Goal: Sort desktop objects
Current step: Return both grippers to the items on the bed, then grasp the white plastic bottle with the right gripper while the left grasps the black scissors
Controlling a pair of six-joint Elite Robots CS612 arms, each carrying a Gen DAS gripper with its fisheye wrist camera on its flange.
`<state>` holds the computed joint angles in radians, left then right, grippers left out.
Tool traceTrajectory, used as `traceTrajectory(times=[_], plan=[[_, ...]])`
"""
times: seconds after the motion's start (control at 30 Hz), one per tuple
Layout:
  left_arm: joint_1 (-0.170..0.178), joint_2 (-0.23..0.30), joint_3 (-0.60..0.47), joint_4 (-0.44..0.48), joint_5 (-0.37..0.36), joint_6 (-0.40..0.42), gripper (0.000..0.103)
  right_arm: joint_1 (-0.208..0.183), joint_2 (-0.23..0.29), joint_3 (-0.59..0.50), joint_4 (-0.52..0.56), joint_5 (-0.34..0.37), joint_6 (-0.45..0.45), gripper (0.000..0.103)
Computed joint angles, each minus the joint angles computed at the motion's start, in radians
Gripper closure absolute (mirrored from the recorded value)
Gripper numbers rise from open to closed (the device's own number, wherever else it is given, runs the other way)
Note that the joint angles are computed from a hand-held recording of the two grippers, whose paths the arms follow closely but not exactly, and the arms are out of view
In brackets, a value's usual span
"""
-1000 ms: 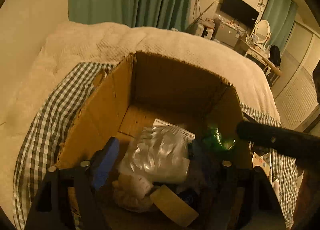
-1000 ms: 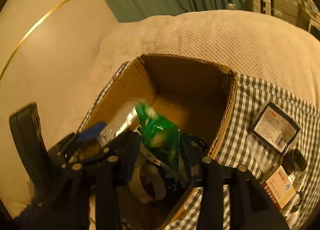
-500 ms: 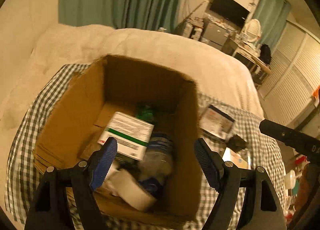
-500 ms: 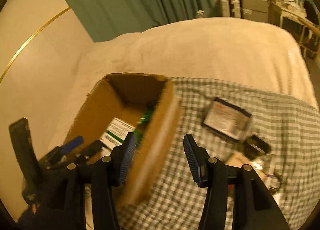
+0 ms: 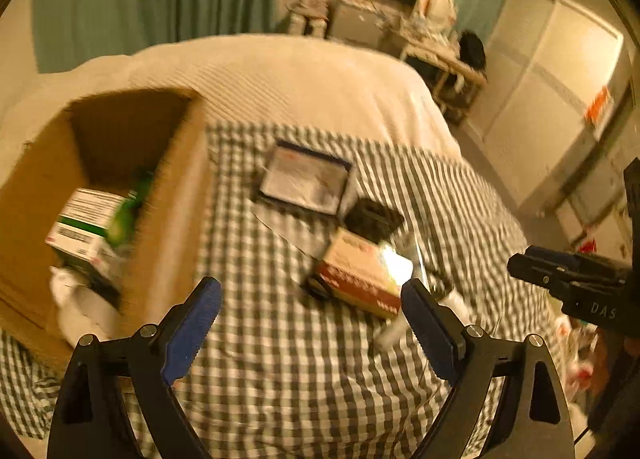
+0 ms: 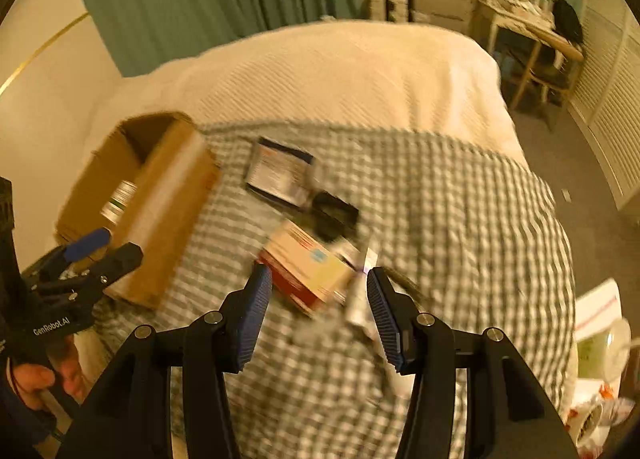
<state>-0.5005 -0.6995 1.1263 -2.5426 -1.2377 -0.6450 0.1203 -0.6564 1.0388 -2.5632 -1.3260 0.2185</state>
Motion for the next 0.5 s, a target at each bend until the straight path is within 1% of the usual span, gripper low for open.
traceTrajectory(times=[0.1, 0.2, 0.3, 0.37, 0.5], plan=[[-0.003, 0.035, -0.033, 0.042, -0.016, 0.026, 0.009, -0.014, -0.003, 0.042, 0.012, -0.016, -0.014, 0.054], [-0.003, 0.064, -0.059, 0.078, -0.037, 0.045, 0.009, -0.022, 0.004, 0.073, 0.012, -0.040, -0.053, 0.054], [-0.005, 0.093, -0.087, 0.121, -0.045, 0.071, 0.009, -0.024, 0.022, 0.077, 0.036, -0.028, -0.078, 0.054], [-0.005, 0.109, -0.102, 0.140, -0.047, 0.092, 0.009, -0.024, 0.041, 0.066, 0.070, -0.016, -0.097, 0.054], [0.003, 0.138, -0.129, 0.158, -0.067, 0.107, 0.009, -0.016, 0.068, 0.048, 0.109, -0.011, -0.151, 0.054]])
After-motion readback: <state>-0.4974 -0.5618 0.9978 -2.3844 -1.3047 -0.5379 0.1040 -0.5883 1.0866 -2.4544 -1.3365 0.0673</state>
